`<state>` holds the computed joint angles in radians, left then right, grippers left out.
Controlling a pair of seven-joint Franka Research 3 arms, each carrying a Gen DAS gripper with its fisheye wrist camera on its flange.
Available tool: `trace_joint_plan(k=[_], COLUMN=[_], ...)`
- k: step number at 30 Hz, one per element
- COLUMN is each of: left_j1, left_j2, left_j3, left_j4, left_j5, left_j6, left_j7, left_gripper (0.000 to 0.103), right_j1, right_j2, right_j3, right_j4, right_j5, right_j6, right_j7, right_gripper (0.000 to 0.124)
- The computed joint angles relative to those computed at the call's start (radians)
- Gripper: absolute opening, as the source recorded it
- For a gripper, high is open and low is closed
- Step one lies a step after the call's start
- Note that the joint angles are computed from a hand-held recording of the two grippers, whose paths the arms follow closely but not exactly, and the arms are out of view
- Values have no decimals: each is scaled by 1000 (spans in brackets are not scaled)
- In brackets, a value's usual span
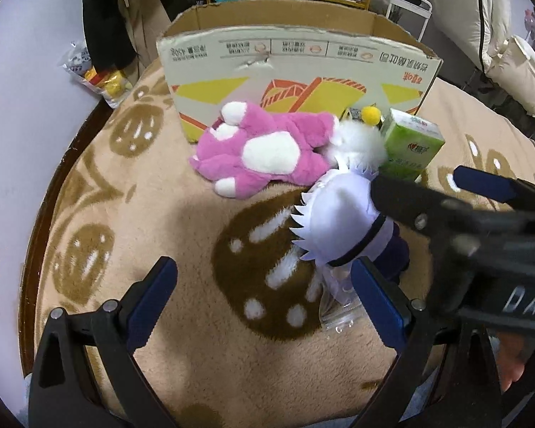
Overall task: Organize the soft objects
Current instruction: 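Grasp the white-haired blindfolded plush doll with the right tool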
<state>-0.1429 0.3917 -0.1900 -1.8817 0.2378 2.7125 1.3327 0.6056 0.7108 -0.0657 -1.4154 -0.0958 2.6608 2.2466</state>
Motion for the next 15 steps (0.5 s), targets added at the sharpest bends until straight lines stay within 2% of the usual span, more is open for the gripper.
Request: trace_joint_plan(k=[5,7,10,12,14,15], left_j1=[2,9,17,17,27,34], left_j2=[27,35,50,49,52,58], left_j3=[-4,-13,-28,-31,-44,-51], left_j4=[28,36,52,50,53,62], left_j5=[-8,-22,-47,-53,-79,-99], left_j6=[-27,-35,-51,-45,-48,-62], left_j7=[9,23,55,70,90,101], left_gripper=[97,97,97,97,97,97], right_j1=[-35,-47,-67,-83,-94,-89], right_j2=[65,96,135,150,158,163], right_j3=[55,74,102,123,138,132], right_j4=[93,138,190,208,218,228], right_j5=[51,77,126,165,199,204], right_j6=[-63,-95,-146,-160,-162,-170], right_j7=[-86,-124,-173,-204,-234,-234], right_gripper=[103,99,88,71,61,60])
